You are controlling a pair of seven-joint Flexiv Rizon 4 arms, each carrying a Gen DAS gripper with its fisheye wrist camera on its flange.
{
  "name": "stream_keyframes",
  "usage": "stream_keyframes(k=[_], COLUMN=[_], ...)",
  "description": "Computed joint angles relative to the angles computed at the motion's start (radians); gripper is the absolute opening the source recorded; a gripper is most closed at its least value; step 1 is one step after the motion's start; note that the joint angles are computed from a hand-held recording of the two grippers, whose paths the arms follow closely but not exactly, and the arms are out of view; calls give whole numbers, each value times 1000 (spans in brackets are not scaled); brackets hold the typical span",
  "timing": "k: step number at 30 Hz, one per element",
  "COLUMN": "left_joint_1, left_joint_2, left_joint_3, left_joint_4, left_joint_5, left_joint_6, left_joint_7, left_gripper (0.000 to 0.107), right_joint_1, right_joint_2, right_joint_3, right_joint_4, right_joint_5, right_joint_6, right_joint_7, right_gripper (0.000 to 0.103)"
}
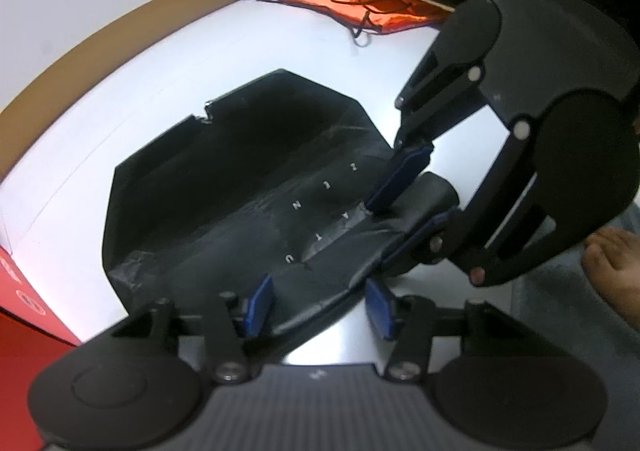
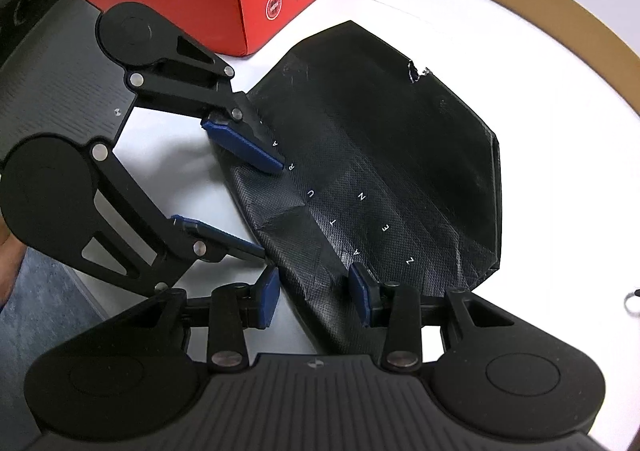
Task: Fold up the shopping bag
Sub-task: 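Regrip the folded edge with the right tool beside the left tool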
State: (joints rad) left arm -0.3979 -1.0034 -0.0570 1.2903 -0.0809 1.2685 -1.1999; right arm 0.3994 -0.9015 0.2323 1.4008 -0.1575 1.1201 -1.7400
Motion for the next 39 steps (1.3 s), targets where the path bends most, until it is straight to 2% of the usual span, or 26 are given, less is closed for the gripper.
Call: stream_keyframes(k=[2, 6, 9, 14, 17, 21, 23, 25, 28, 30, 33, 39], left_joint_1=[2, 5, 4, 2, -12, -8, -8, -10, -7, -4, -5, -4], left_joint_2=[-3, -11, -16, -27, -37, -49, -55, -63, -71, -75, -84, -97], left_joint_3=[-2, -4, -2, 1, 22, 17, 16, 19, 15, 13, 15, 13], left_joint_4=[-4, -19, -26, -36, -49, -67, -77, -94, -106, -114, -131, -149], left_joint_5=[-2, -9, -8, -2, 20, 20, 17, 12, 6, 3, -1, 1], left_joint_6=[-5, -18, -20, -4, 5, -2, -13, -36, -50, -57, -63, -58], left_joint_7=[1, -3, -7, -6, 4, 14, 15, 10, 3, -1, -13, -26], left_gripper=[54, 53, 53, 53, 54, 54, 53, 53, 52, 52, 52, 51], right_joint_1=[20, 105, 107, 16, -44, -86, -82, -59, 40, 56, 13, -75], right_joint_2=[7, 29, 27, 2, -24, -48, -48, -38, -5, -3, -16, -55], right_joint_3=[-28, -150, -163, -45, 39, 86, 75, 45, -81, -108, -59, 49], right_joint_4=[28, 137, 151, 64, -34, -130, -139, -111, 22, 56, 25, -109], right_joint_5=[-30, -172, -217, -144, -39, 87, 112, 92, -50, -99, -86, 47], right_joint_6=[35, 165, 188, 82, -42, -158, -168, -133, 32, 83, 52, -107], right_joint_7=[-11, -17, -7, -11, -10, -21, -37, -68, -123, -117, -110, -93], right_gripper=[41, 38, 37, 36, 36, 36, 36, 36, 34, 32, 32, 32])
